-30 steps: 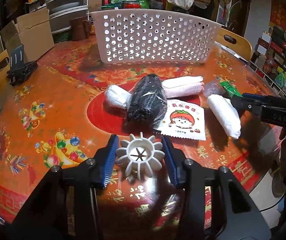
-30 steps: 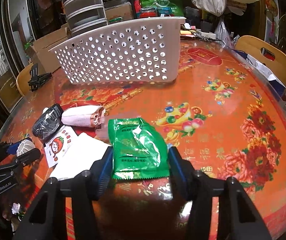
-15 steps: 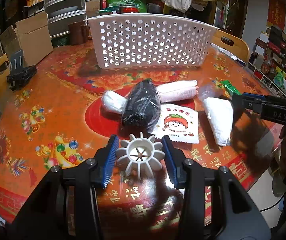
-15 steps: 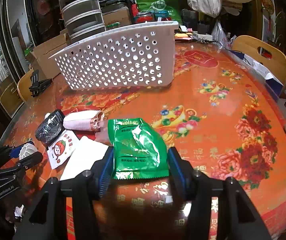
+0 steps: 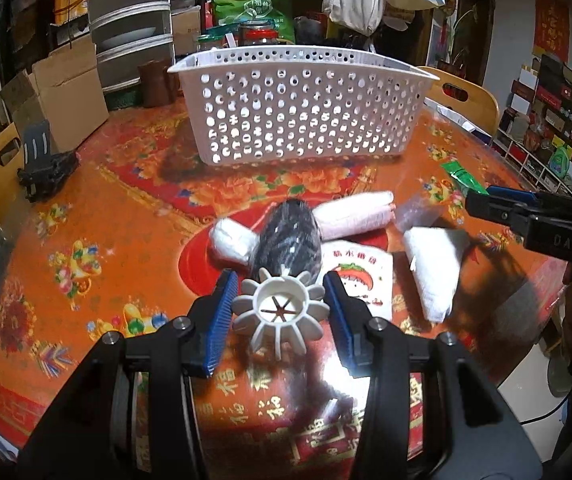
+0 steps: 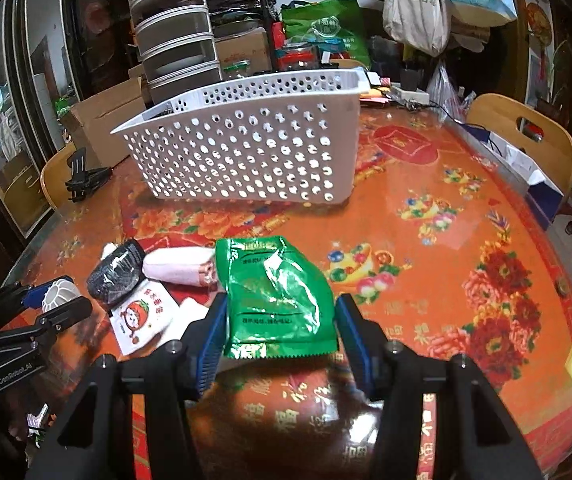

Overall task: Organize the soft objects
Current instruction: 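Carry the spiky piece and green packet over the white basket with both tools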

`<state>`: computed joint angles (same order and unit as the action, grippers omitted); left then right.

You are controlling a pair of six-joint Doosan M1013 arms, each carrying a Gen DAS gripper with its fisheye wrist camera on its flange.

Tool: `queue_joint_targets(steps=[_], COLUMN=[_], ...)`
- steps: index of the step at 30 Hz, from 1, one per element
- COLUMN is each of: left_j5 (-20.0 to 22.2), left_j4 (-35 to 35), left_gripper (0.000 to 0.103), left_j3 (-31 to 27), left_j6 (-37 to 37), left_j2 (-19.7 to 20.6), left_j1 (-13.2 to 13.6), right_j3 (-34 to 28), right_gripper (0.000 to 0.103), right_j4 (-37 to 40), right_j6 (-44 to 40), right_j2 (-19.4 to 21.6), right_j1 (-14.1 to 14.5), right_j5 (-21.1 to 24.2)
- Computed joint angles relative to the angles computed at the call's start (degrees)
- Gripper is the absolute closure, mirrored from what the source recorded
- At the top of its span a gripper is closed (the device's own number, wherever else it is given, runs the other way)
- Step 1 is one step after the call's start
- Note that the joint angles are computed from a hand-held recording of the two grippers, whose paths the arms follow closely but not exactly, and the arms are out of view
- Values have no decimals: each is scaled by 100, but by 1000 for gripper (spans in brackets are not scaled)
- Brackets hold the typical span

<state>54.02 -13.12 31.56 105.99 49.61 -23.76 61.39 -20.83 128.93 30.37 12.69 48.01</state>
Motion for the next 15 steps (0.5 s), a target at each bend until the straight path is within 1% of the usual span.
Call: queue_joint_targets(steps=[6, 9, 11, 13, 15], left_j5=[123, 282, 424, 681, 1075], left_j4=[-65, -6, 50, 85, 136], left_gripper=[61, 61, 61, 61, 61], left_j3=[-451, -876, -1223, -1763, -2581], left_j6=[0, -60, -109, -156, -258], left_j2=[162, 336, 481, 717, 1087], left_j1=[6, -6, -15, -18, -18], right_j3=[-207, -330, -420, -525, -631], right_gripper=[50, 50, 50, 50, 50], right_j4=[-88, -95, -93, -77, -63], right_j6=[-105, -185, -236, -278, -328], right_j2=[54, 92, 120, 154, 189], right_j1=[19, 20, 17, 7, -4], right_j5=[16, 43, 66, 102, 130])
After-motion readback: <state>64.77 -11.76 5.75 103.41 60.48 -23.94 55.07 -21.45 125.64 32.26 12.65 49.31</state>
